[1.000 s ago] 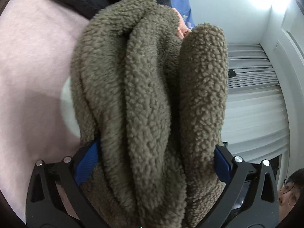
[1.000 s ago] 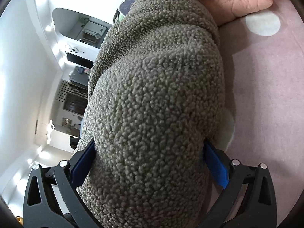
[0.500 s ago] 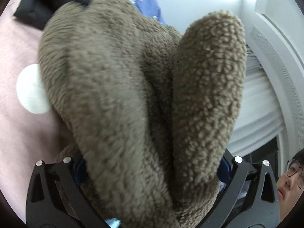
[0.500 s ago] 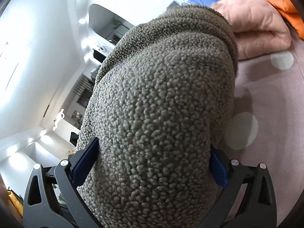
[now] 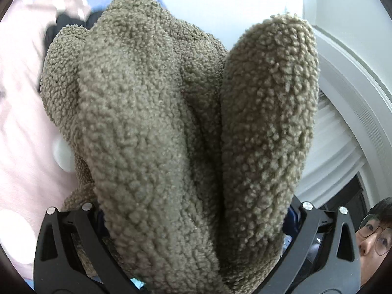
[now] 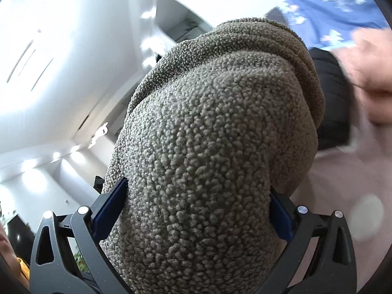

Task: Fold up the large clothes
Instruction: 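Grip the rolled fleece bundle with both tools and lift it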

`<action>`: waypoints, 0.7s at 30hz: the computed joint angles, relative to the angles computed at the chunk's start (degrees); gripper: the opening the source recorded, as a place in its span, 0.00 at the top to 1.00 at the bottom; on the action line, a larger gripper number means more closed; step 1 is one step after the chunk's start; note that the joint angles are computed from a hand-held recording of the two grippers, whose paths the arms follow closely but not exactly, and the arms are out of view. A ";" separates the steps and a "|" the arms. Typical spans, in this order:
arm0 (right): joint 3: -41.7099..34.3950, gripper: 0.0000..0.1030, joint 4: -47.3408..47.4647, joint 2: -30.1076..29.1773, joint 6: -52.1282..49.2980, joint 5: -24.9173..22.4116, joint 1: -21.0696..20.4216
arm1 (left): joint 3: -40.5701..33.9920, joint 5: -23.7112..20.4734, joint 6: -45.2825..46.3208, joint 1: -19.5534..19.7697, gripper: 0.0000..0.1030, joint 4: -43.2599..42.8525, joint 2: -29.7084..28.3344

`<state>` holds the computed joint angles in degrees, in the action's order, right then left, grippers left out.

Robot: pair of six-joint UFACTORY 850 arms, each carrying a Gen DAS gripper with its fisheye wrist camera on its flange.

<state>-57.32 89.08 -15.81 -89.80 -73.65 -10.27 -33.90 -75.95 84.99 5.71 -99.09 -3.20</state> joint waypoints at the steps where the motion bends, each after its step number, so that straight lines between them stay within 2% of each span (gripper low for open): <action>1: -1.75 0.01 0.13 -1.07 0.43 -0.63 0.98 | 0.06 0.34 -0.20 1.05 0.02 -0.07 0.99; 6: -14.33 0.01 -0.44 -8.77 3.89 -3.88 5.85 | -1.46 2.60 -2.37 7.21 0.02 0.21 5.55; 10: -25.67 0.01 -0.34 -15.78 6.32 -5.43 9.38 | -4.73 3.75 -3.21 10.76 0.02 -0.12 5.52; 16: -47.64 0.01 -1.28 -31.59 13.68 -8.78 12.24 | -11.10 8.04 -4.86 14.05 0.02 -0.68 1.37; 21: -66.44 0.01 -0.55 -46.51 20.49 -8.09 14.24 | -17.72 12.33 -5.12 14.35 0.02 -1.49 -6.66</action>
<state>-123.76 88.53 -62.32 -69.31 -81.73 3.97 -51.62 -63.62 79.87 20.06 -100.58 -9.86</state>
